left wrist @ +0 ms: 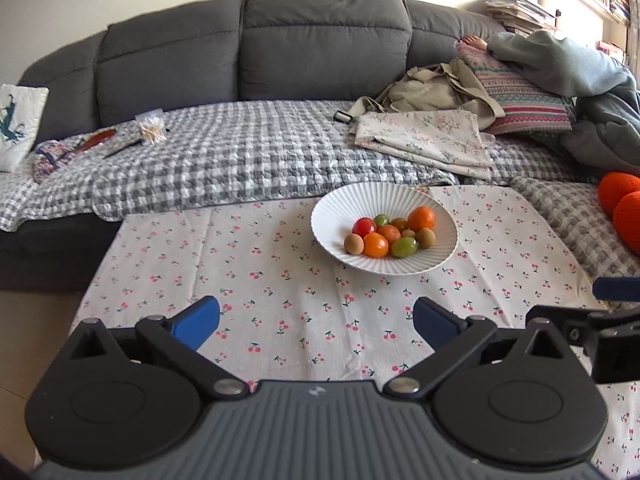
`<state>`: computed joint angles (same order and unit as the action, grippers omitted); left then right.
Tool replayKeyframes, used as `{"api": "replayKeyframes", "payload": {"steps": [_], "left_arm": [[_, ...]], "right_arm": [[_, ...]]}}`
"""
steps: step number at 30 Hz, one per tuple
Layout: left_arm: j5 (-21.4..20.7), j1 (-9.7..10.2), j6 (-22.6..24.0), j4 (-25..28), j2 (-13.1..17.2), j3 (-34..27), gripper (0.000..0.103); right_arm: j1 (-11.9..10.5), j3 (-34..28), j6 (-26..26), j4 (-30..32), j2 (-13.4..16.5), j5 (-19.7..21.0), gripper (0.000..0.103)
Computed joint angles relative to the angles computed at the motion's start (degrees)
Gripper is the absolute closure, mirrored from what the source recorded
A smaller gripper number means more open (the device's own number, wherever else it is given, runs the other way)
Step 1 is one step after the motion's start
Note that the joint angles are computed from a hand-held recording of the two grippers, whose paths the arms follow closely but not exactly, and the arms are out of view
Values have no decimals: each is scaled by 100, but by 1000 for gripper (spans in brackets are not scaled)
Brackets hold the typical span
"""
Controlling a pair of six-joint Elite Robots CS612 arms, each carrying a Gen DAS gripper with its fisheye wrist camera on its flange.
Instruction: Organize fruits
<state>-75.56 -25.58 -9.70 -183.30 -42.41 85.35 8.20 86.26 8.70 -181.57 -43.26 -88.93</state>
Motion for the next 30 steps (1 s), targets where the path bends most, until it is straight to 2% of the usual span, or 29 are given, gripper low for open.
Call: {"api": "replayKeyframes", "payload": {"steps": [3, 8, 13, 18, 24, 30], "left_arm": [[125, -39, 32, -210, -61, 134, 1], [97, -68, 251, -295, -83, 192, 1], [226, -101, 181, -338, -72, 193, 1], [195, -113, 226, -365, -59, 201, 1], [138, -99, 33, -301, -65, 180, 1], [157, -104, 54, -364, -72, 200, 1]], "right_arm": [[-8, 102, 75, -75, -47, 101, 0], [35, 183, 18, -131, -84, -123, 0], [71, 190, 54, -73, -97, -303, 0], [88, 211, 219, -134, -86, -340, 0], [124, 195, 228, -195, -65, -437, 0], [133, 184, 250, -252, -57, -476, 0]]}}
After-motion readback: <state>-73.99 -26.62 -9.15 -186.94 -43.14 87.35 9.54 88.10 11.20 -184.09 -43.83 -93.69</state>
